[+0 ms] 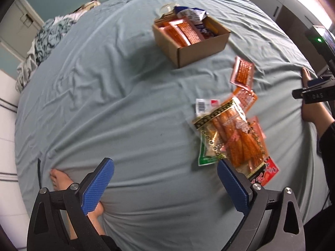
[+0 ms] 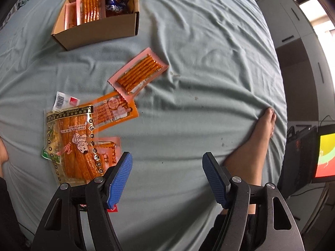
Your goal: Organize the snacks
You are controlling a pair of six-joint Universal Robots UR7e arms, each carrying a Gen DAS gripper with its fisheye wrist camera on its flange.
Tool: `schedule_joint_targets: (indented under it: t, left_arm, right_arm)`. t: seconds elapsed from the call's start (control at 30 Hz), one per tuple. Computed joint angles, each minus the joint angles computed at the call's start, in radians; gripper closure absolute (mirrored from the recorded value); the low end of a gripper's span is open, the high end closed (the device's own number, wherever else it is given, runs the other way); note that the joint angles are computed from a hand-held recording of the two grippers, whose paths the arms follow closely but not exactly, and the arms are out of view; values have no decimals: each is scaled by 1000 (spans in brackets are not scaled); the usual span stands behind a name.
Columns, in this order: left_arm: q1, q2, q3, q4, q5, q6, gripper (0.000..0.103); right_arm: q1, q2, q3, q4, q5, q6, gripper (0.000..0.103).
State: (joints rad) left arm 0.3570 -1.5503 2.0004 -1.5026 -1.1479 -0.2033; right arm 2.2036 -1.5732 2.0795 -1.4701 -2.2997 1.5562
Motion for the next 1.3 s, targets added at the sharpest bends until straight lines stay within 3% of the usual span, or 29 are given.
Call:
schedule_joint_targets:
  t: [0.17, 0.33, 0.47, 0.67, 0.83, 0.97, 1.07, 1.23, 1.3]
  left_arm:
    - [68, 21, -4, -3, -31, -51, 3]
    - [42, 14, 31, -4, 15, -18, 3]
    - [29, 19, 42, -23, 2, 9, 3]
    - [22, 40, 52, -68, -21, 39, 3]
    - [33, 56, 60, -70, -49, 44, 3]
    - [40, 62, 70, -62, -66, 51, 3]
    - [50, 70, 68, -62, -84, 56, 3]
    - [76, 95, 52, -66, -121, 50, 3]
    - [84, 103, 50, -73, -122, 47, 3]
  right_arm:
    - [-48, -49, 56, -58, -5, -58, 35]
    - [-103, -92, 112, -87, 1, -81, 35]
    - [-154, -146, 166, -154, -19, -85, 35]
    - [-269, -284, 303, -489, 7, -175, 35]
    - [-422, -341, 419, -847, 100, -358, 35]
    - [-522, -291, 465, -1086, 149, -484, 35]
    - [-564, -206, 453, -1203, 163, -562, 35]
    - [-616, -50, 402, -1299, 184, -646, 35]
    - [-610, 2, 371, -1279, 139, -634, 35]
